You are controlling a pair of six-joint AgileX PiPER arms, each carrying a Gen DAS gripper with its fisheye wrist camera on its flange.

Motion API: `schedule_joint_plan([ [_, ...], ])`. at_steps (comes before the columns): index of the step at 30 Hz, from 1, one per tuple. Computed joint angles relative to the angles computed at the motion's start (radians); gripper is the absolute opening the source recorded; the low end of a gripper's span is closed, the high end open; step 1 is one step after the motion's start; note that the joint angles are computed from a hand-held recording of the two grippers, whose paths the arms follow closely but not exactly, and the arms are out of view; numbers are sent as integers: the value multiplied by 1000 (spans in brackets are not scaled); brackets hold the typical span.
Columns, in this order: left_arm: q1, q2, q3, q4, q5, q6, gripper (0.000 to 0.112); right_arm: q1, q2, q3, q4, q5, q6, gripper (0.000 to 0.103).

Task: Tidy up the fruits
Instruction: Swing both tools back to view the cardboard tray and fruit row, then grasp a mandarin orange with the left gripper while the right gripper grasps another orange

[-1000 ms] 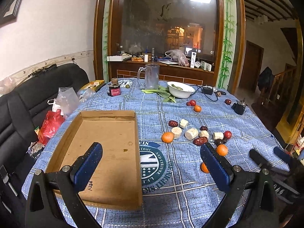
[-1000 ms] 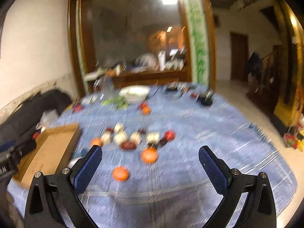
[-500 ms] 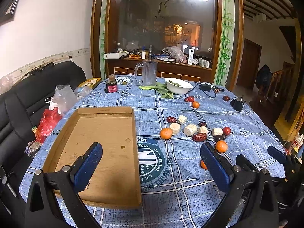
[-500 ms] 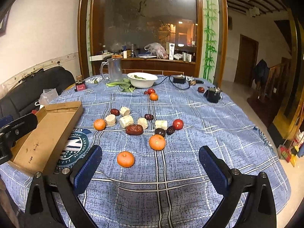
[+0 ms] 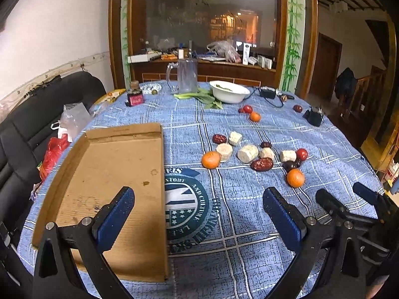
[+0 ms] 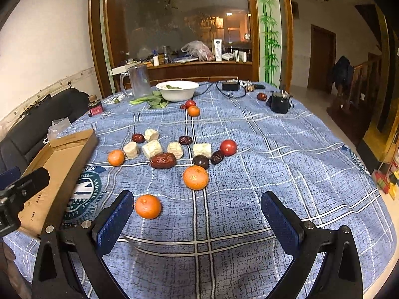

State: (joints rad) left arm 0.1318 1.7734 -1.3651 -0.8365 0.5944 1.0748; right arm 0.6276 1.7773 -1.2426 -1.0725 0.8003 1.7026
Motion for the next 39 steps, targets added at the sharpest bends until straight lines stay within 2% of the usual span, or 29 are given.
schedule_joint_plan([
  [8, -53, 105, -108, 121, 64, -147, 103, -141, -38, 30, 71, -76, -78, 102],
  [15, -109, 150, -143, 120, 139, -127, 102, -214, -9, 8, 166, -162, -203, 102],
  [17, -124, 165, -157, 116, 169, -117, 89, -231, 9, -19, 209, -184, -269, 98],
  [20, -142, 211, -209, 133, 252, -133, 72, -267, 49, -77, 332, -222, -425, 79],
  [22, -157, 253, -257, 153, 304, -167, 66, -310, 85, -121, 487, -262, -584, 71],
  [27, -179, 308, -319, 163, 344, -187, 66, -374, 158, -193, 798, -310, -881, 69],
  [31, -191, 355, -383, 189, 393, -226, 63, -390, 191, -226, 920, -317, -995, 69],
  [34, -207, 348, -376, 208, 370, -226, 62, -386, 207, -256, 926, -297, -1015, 69],
  [35, -213, 339, -362, 218, 354, -224, 57, -382, 214, -265, 932, -290, -1025, 69],
  [36, -218, 329, -345, 223, 338, -218, 50, -381, 220, -273, 944, -286, -1040, 66],
  [37, -220, 324, -335, 228, 326, -214, 33, -381, 226, -278, 973, -288, -1074, 61],
  [39, -214, 322, -329, 215, 329, -206, 32, -374, 231, -282, 1026, -296, -1136, 44],
])
